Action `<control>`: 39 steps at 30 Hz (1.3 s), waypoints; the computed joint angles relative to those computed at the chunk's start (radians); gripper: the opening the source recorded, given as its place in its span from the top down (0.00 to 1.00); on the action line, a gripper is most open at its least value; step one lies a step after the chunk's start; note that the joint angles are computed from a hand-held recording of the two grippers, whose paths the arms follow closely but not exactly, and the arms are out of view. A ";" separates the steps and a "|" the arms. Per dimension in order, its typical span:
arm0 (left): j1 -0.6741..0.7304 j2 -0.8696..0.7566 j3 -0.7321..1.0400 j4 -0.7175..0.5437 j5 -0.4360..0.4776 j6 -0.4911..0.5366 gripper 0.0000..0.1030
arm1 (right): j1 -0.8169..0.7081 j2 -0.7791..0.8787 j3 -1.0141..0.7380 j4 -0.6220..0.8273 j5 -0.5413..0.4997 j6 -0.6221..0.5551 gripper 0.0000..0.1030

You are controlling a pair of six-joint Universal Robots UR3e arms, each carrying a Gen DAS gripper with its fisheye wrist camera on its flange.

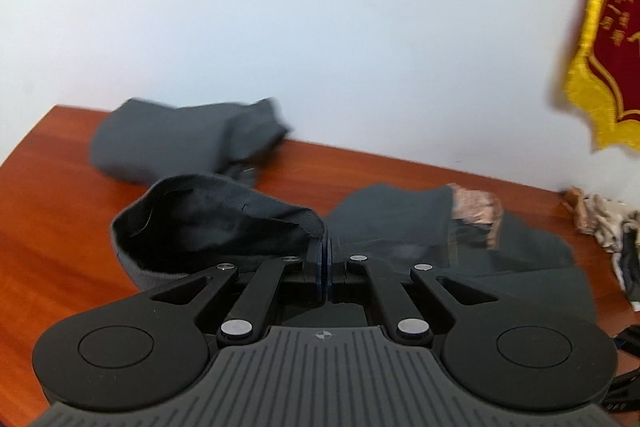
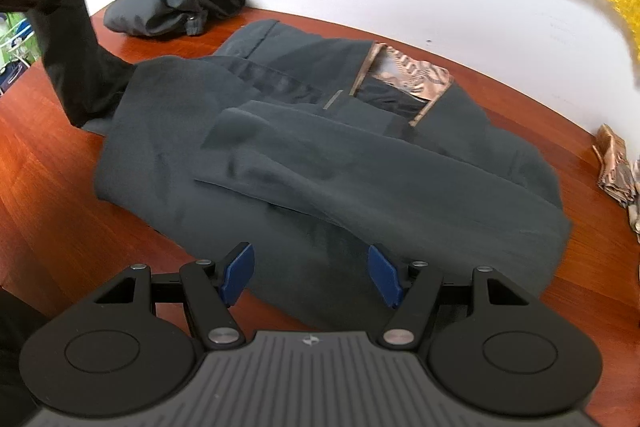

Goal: Fold clothes
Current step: 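Lay the sleeve across the jacket body and open the left gripper, then grasp the jacket's side edge with the right gripper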

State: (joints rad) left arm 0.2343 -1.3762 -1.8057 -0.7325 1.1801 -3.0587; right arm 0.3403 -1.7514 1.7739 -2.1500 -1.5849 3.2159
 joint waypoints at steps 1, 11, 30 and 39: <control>-0.059 -0.032 0.041 0.018 0.022 -0.033 0.98 | -0.012 -0.013 0.009 0.003 0.006 -0.008 0.32; -0.478 -0.351 0.408 0.030 0.183 -0.157 0.98 | -0.237 -0.220 0.163 0.050 0.130 -0.163 0.32; -0.715 -0.678 0.513 -0.003 0.296 -0.146 0.71 | -0.417 -0.316 0.263 0.073 0.246 -0.275 0.32; -0.688 -0.503 0.305 0.031 0.269 -0.114 0.61 | -0.400 -0.259 0.245 0.032 0.229 -0.264 0.32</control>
State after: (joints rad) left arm -0.4537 -1.8791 -1.5009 -0.7016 1.4494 -3.1729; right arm -0.0601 -2.0101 2.0187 -2.1178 -1.3555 2.9520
